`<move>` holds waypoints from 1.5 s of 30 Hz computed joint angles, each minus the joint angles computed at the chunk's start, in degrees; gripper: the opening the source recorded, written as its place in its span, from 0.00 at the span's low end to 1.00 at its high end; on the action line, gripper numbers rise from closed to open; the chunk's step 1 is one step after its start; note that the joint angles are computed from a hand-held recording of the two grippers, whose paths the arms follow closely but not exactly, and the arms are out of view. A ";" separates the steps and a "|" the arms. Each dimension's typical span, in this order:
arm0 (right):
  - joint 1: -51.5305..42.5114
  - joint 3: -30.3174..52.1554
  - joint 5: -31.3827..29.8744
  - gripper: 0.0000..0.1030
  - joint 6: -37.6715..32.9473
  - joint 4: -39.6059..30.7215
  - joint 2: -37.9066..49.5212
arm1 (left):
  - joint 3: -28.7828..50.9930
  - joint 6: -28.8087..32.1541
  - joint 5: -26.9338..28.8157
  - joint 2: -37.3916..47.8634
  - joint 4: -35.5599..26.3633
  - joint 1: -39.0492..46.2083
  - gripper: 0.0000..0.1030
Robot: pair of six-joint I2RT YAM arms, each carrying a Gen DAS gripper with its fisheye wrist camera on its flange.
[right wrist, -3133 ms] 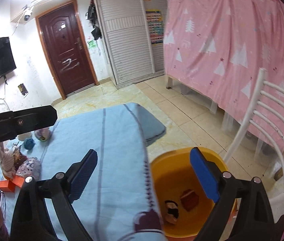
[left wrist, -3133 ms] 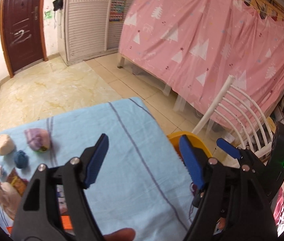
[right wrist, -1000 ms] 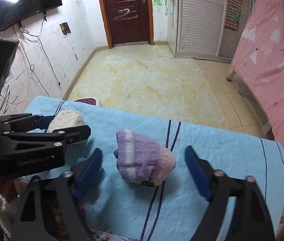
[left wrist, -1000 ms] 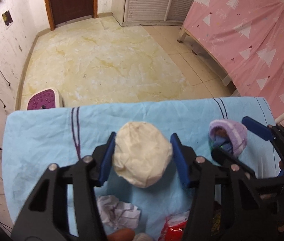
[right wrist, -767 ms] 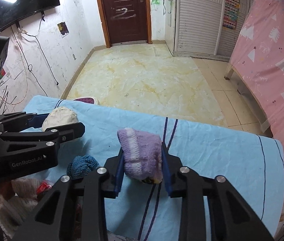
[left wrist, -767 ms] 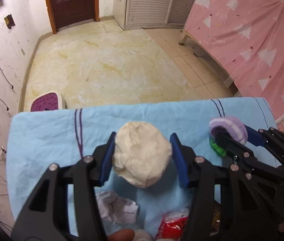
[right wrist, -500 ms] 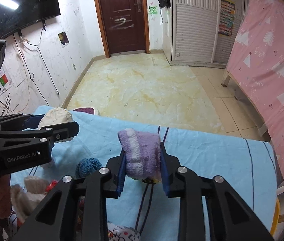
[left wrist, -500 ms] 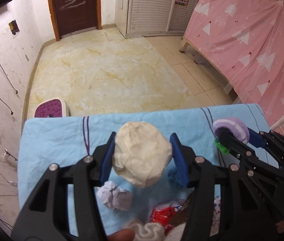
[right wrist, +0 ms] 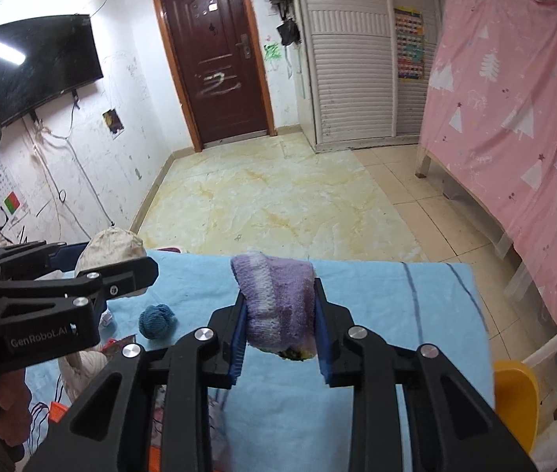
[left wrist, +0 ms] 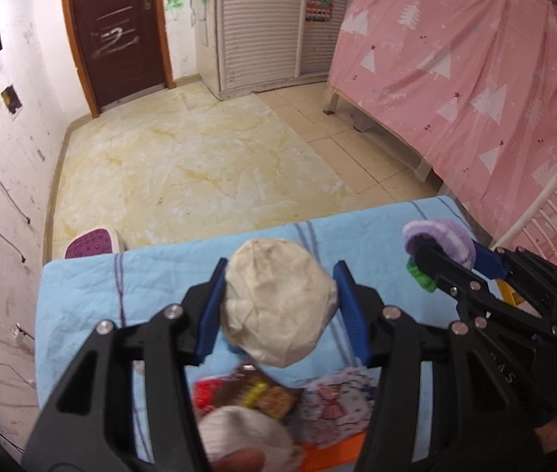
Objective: Collect trash
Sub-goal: 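Carry the purple hat and paper ball to the yellow bin and release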
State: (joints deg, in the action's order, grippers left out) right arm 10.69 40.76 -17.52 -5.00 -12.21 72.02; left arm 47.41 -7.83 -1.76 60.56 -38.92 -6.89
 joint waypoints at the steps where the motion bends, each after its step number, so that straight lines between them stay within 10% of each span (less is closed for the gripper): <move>1: -2.38 -0.31 -1.44 0.22 -0.96 -0.61 -0.93 | 0.54 -1.25 -1.23 0.32 -0.15 -2.38 0.50; 20: -40.81 2.08 -21.74 0.22 -20.69 -10.84 1.60 | 9.83 -17.16 -13.62 16.09 2.44 -32.80 0.50; 42: -65.14 10.97 -25.41 0.26 -39.71 -12.76 28.00 | 33.31 -23.34 -14.18 45.91 2.39 -49.21 0.50; 45: -65.58 11.15 -25.19 0.41 -39.92 -12.83 28.65 | 35.70 -23.50 -15.12 47.97 1.59 -50.40 0.69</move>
State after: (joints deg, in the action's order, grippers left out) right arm -54.88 51.91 -42.70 -44.92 -25.04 100.67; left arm 83.11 -31.33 -16.88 108.53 -37.33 -57.30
